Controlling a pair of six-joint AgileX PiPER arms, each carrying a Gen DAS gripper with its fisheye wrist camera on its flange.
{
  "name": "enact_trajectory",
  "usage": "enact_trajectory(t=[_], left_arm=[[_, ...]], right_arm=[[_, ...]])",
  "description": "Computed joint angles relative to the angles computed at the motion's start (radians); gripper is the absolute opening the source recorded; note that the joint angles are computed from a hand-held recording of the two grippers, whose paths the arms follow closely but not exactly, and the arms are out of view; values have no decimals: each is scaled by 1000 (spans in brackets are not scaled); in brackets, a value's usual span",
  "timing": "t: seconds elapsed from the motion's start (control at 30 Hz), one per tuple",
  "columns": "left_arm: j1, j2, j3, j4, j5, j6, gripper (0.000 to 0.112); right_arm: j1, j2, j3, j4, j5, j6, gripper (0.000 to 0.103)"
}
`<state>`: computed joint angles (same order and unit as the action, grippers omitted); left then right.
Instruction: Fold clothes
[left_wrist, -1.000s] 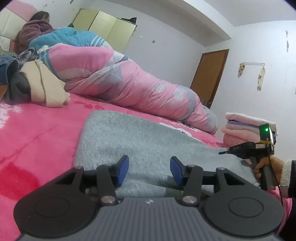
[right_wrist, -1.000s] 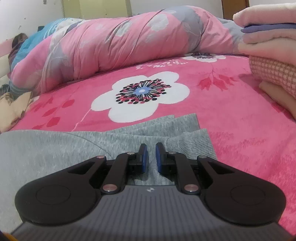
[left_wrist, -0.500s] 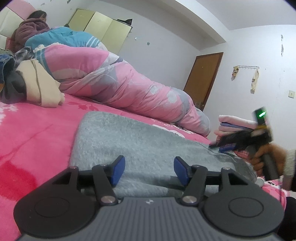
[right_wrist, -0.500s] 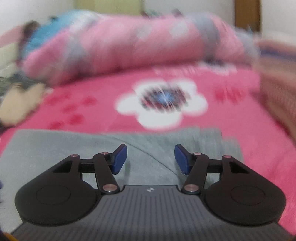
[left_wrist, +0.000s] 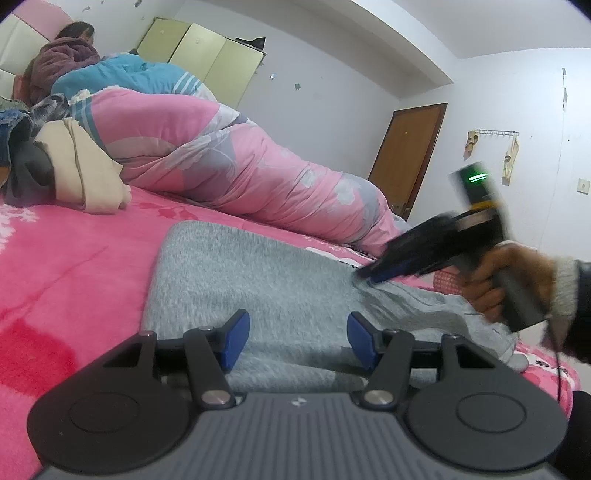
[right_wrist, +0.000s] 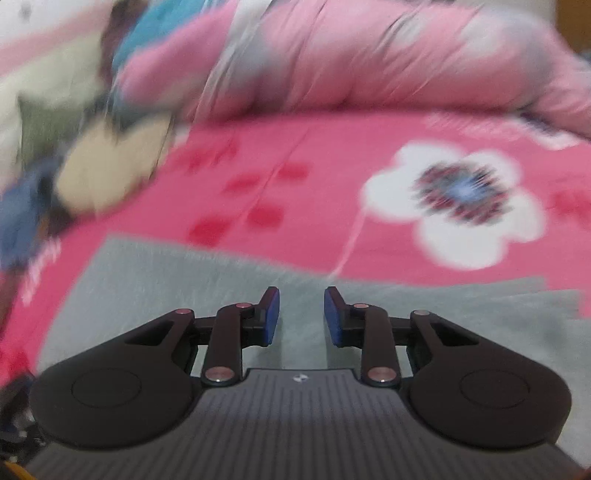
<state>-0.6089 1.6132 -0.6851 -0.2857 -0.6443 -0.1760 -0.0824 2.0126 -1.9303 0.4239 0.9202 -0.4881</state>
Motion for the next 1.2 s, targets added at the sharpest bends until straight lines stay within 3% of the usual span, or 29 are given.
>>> enact_trajectory(t=[0.13,0.23,0.33,0.5,0.63,0.73,0.77,0.87,0.97,1.1,1.2], left_arm=[[-8,-1,-2,-22,1,23,60],[-14,-1,-3,-39,2,40,60],[-21,-1,-4,-56,2,57,60],[-24,-4,-9,-73,13,76,61],[-25,-7,-15,-85,26,90,61],[-26,-9,-19,-94,35,100,61],[-30,-10,-25,-111,43,117,61],[-48,-17,-46,-200,81,214,61],[-60,-35,-54,-272,111,277,62],[-81,-108,-26,-434,120,419,65],[-86,-178,-5,-584,137,560,68]], right_arm=[[65,102,-42,-104,-121,84,26],[66,119,-74,-124,-134,167,26],[34,3,92,-31,-249,99,27],[-97,-230,331,186,-274,-156,28],[-193,-291,370,34,-249,-91,28],[-205,-194,311,-130,-177,-12,23],[-202,-160,306,-170,-185,-1,23],[-161,-136,335,-227,-313,32,24],[-127,-109,307,-315,-344,84,25],[-193,-190,347,-146,-323,-29,25],[-272,-291,445,114,-314,-267,26]])
